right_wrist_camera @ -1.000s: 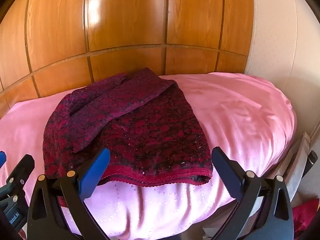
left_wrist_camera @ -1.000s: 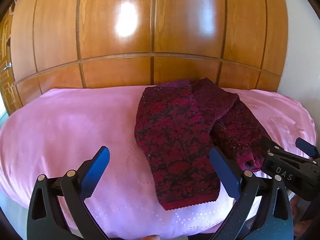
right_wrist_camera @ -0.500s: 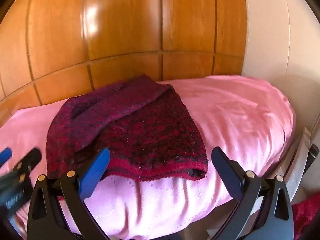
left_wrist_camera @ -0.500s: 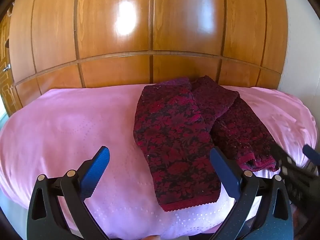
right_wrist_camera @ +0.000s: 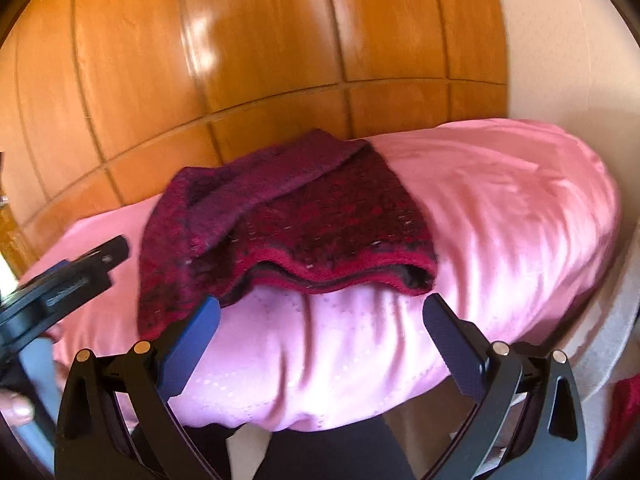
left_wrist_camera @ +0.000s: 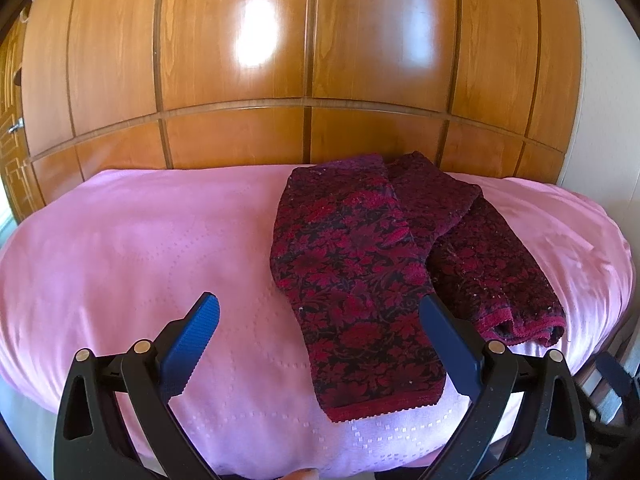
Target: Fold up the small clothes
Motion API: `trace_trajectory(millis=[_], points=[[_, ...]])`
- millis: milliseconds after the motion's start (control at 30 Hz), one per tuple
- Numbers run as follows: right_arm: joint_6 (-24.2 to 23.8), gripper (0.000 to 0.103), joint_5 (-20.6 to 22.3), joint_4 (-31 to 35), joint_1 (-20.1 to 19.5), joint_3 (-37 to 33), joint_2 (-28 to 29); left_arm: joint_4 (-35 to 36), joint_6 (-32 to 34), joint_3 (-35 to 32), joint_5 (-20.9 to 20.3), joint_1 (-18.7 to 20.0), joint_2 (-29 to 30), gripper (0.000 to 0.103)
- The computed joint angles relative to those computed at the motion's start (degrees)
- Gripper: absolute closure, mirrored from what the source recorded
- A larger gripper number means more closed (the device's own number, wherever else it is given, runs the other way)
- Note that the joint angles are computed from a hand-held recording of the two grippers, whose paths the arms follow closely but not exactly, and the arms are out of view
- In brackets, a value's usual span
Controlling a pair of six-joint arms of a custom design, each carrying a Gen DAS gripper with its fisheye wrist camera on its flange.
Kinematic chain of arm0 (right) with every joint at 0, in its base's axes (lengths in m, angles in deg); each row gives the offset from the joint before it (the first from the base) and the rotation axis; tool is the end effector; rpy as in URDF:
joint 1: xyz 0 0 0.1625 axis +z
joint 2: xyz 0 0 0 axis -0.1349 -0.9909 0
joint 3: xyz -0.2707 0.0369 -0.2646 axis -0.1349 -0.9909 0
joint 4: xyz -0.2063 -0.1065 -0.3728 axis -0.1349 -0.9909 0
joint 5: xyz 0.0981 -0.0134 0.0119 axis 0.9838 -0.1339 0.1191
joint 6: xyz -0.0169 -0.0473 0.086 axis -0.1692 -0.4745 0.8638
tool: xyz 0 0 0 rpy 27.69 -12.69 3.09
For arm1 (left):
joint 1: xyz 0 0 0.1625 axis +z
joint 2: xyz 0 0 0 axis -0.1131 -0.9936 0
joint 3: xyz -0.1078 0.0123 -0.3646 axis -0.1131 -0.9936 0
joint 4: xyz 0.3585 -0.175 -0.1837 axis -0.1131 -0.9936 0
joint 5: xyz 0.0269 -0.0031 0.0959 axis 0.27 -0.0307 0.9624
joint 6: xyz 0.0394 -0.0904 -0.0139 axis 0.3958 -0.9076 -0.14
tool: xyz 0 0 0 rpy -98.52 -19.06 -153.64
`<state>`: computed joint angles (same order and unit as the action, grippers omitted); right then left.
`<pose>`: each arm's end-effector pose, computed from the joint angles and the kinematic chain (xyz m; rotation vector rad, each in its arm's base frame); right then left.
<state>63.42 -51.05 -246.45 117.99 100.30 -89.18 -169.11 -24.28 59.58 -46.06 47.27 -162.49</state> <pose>0.2703 -0.4530 0.0426 0.5561 -2.5232 1.1827 -0.1319 -0.4168 0.2232 0.0984 2.0092 -1.2165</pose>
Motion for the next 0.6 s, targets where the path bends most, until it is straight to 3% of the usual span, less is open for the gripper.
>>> trace_trajectory(millis=[233,367,600], points=[[-3.6,0.002,-3.8,-0.5,1.2,-2.3,1.6,0.8,-1.2,0.1,-0.4,0.4,-0.1,0.004],[-3.8,0.002,-3.8,0.3,0.7,-3.4,1.2,2.5,-2.8,0.3,-0.5,0.6,-0.6,0.004],[-5.6,0.002,-5.7,-1.9,0.9,-5.9,1.7,-0.4,-0.2,0.4,-1.3,0.8,-0.2,0.004]])
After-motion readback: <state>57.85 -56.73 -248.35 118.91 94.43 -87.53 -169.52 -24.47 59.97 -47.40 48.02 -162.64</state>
